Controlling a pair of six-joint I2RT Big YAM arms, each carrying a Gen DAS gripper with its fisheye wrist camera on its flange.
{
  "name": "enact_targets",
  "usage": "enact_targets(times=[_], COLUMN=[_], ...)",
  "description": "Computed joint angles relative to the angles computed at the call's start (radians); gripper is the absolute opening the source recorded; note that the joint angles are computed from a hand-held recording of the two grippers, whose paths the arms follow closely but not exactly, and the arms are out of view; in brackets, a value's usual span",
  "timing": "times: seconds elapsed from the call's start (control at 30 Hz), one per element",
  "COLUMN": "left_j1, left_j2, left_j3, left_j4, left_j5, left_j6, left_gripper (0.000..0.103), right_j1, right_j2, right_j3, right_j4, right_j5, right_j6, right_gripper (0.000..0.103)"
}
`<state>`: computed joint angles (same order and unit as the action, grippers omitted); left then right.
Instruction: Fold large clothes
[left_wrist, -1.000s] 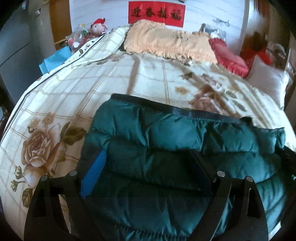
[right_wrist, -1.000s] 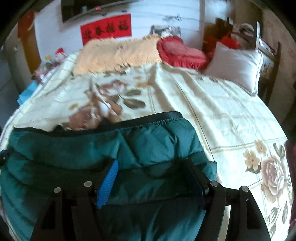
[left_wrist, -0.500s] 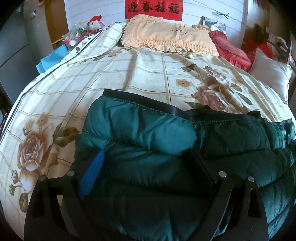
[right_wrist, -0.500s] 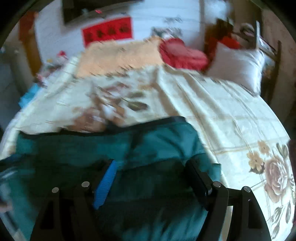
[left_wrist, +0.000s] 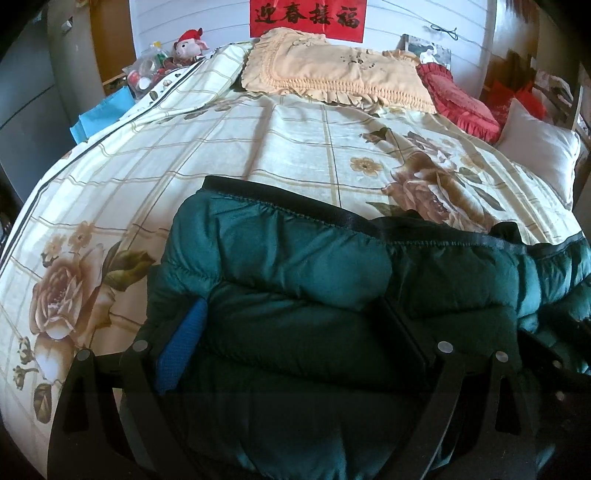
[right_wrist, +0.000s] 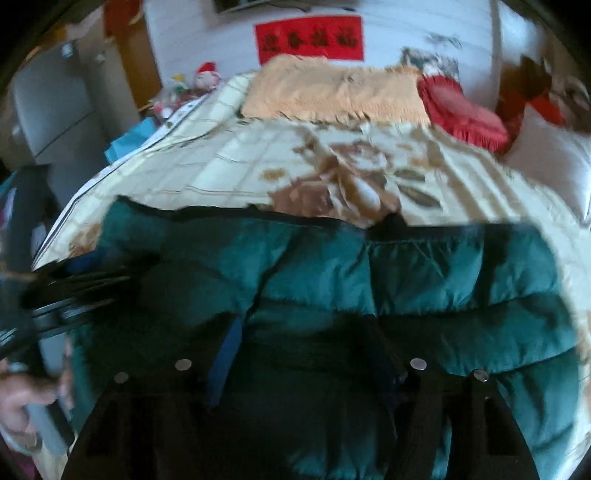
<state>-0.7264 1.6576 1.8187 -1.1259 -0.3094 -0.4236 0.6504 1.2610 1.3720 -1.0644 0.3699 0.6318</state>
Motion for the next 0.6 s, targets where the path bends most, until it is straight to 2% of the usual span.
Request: enact_targets(times=[0.1, 0.2, 0.27, 0.37, 0.5, 0.6], left_j1=[-0.007, -0.006, -0.002, -0.002, -0.001, -0.002], left_j2=[0.000, -0.007, -0.013, -0.017, -0.018, -0.018], left_j3=[-0.007, -0.017, -0.023, -0.028, -0.031, -0.032], left_j4=[0.010, 0.019, 0.023, 0.027, 0.034, 0.034], left_j5=[-0.014, -0.006, 0.001, 0.000, -0.003, -0.009], left_j6=[0.001, 0.006, 0.008, 0.009, 0.010, 0.011], left_gripper=[0.093, 0.093, 0.093, 0.093, 0.094, 0.094], right_j1=[0.008, 0.004, 0.003, 0.015, -0.009, -0.058], right_j2=[0.013, -0.002, -0.043, -0.130, -0.229, -0.261], right_j3=[0.002, 0.011, 0.005, -0.029, -0.090, -0.135], right_j4=[-0.010, -0.026, -0.031, -0.045, -0.134, -0.166], right_j5=[0.038, 0.025, 0.018, 0.075, 0.153, 0.152], right_j6=[-0.006, 0.007, 0.026, 0.066, 0.114, 0.123], right_gripper=[0.066, 0.066, 0.066, 0.067, 0.067, 0.067])
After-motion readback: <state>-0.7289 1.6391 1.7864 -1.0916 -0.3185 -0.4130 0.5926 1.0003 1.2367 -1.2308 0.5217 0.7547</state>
